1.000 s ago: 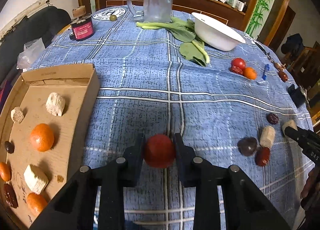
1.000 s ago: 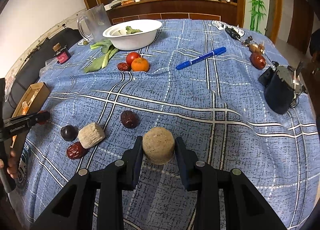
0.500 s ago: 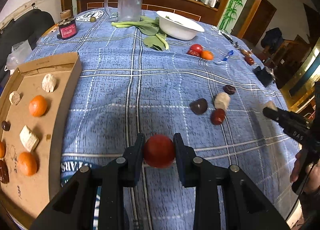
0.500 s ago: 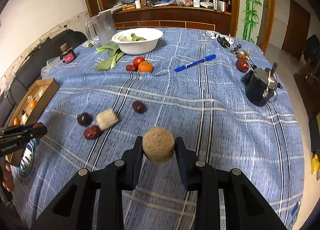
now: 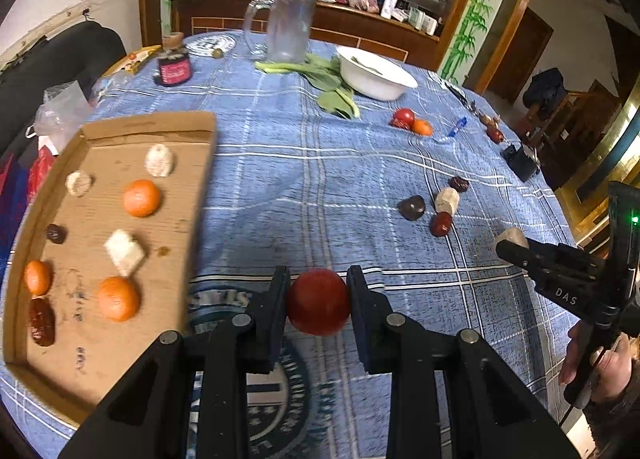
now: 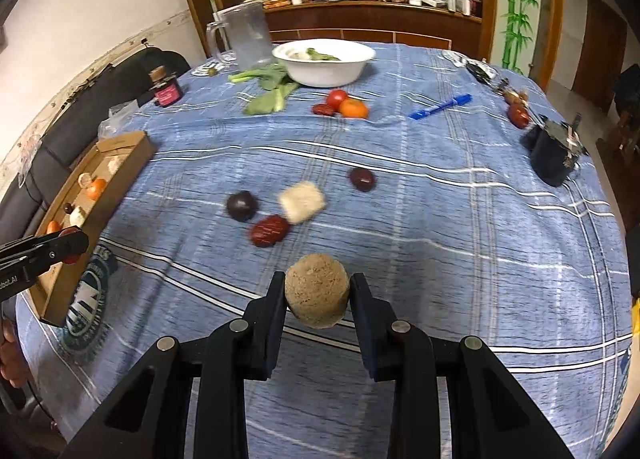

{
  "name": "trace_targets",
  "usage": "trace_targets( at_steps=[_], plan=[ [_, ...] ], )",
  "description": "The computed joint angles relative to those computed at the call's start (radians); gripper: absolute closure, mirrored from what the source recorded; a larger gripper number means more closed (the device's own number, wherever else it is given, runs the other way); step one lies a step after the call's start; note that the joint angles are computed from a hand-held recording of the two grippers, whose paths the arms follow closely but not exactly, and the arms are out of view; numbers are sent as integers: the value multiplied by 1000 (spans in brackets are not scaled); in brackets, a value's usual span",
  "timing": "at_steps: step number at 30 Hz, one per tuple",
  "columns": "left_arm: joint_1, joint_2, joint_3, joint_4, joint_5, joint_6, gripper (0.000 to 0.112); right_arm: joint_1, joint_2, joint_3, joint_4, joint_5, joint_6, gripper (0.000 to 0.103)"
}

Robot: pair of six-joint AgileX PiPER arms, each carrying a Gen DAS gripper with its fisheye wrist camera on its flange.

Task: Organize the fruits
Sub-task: 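Carry the bun and tomato toward the cardboard tray with both grippers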

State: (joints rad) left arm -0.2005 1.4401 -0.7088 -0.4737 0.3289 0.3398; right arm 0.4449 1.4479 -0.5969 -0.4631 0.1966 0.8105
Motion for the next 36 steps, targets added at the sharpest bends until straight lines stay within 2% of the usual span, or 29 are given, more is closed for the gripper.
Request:
trace_targets(
  at_steps=[2, 6, 11, 18, 23, 30, 36],
  plan=[
    [39, -25, 10, -27, 16, 46, 84, 50, 16, -29, -80, 19, 103, 69],
    [146, -66, 21, -92, 61, 163, 84, 134, 52, -96, -150, 55, 201, 69],
    [312, -96, 28, -166, 124, 309, 84, 223, 120, -203, -177, 90, 245, 69],
    [529, -97, 17, -228, 195, 482, 84, 306, 239, -386, -83, 131, 131, 69],
    [634, -71, 11, -250, 212, 560, 84, 349, 323, -527, 11, 160, 16, 68],
    [719, -21, 13, -286, 215, 642, 84, 397, 439, -711, 176, 199, -179, 68],
    [735, 34, -12, -304, 206, 649, 84, 432, 550, -899, 272, 268, -325, 68]
  ],
)
